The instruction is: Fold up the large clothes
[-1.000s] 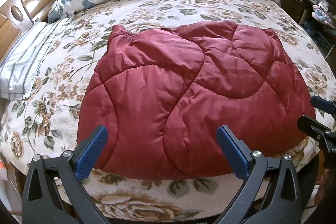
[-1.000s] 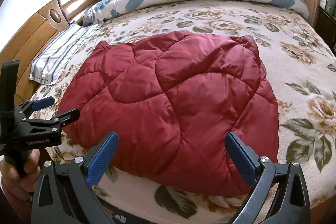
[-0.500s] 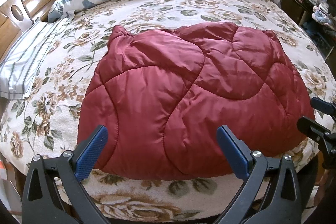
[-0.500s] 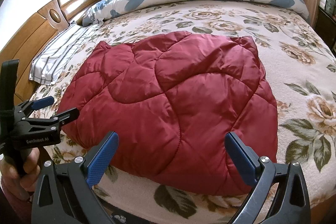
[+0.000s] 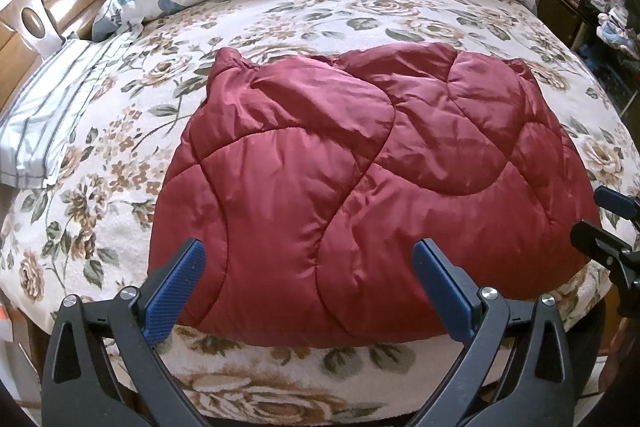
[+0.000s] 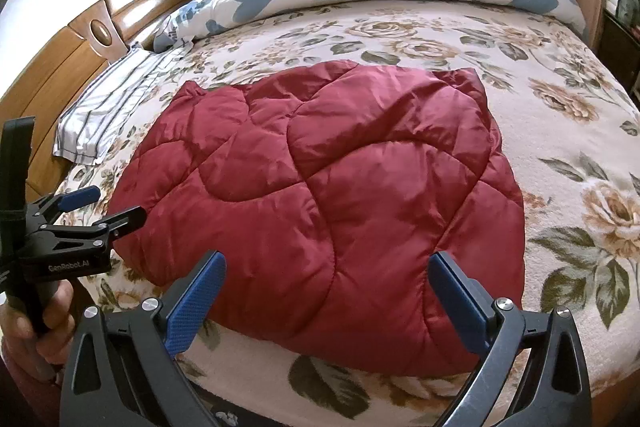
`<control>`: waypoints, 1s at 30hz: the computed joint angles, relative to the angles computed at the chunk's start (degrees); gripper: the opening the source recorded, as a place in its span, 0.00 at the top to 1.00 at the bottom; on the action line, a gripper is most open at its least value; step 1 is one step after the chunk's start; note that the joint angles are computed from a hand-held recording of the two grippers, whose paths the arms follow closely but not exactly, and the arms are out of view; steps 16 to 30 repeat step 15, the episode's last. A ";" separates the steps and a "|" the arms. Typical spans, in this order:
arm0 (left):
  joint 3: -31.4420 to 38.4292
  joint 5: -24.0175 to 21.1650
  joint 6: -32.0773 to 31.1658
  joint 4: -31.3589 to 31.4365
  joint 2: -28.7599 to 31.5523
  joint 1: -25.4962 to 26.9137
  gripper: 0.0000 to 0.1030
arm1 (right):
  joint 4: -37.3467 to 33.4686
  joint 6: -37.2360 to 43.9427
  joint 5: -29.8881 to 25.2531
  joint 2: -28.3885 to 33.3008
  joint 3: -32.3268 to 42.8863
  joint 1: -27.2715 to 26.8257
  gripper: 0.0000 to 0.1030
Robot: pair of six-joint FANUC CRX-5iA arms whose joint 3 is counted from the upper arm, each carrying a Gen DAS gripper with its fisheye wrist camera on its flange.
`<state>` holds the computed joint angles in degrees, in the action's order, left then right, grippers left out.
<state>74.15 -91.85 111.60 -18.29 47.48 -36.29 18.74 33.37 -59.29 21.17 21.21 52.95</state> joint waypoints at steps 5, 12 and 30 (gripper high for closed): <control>0.35 -0.08 -0.05 0.06 0.21 0.07 0.00 | -0.11 0.18 -0.19 0.25 0.46 -0.11 0.01; -0.24 1.04 -0.48 0.51 -0.06 0.11 0.00 | 0.41 0.30 -0.39 0.35 0.70 -0.09 0.01; -2.48 2.99 -0.63 1.87 -1.04 0.41 0.00 | -0.15 0.95 -0.46 0.52 1.24 -0.32 0.01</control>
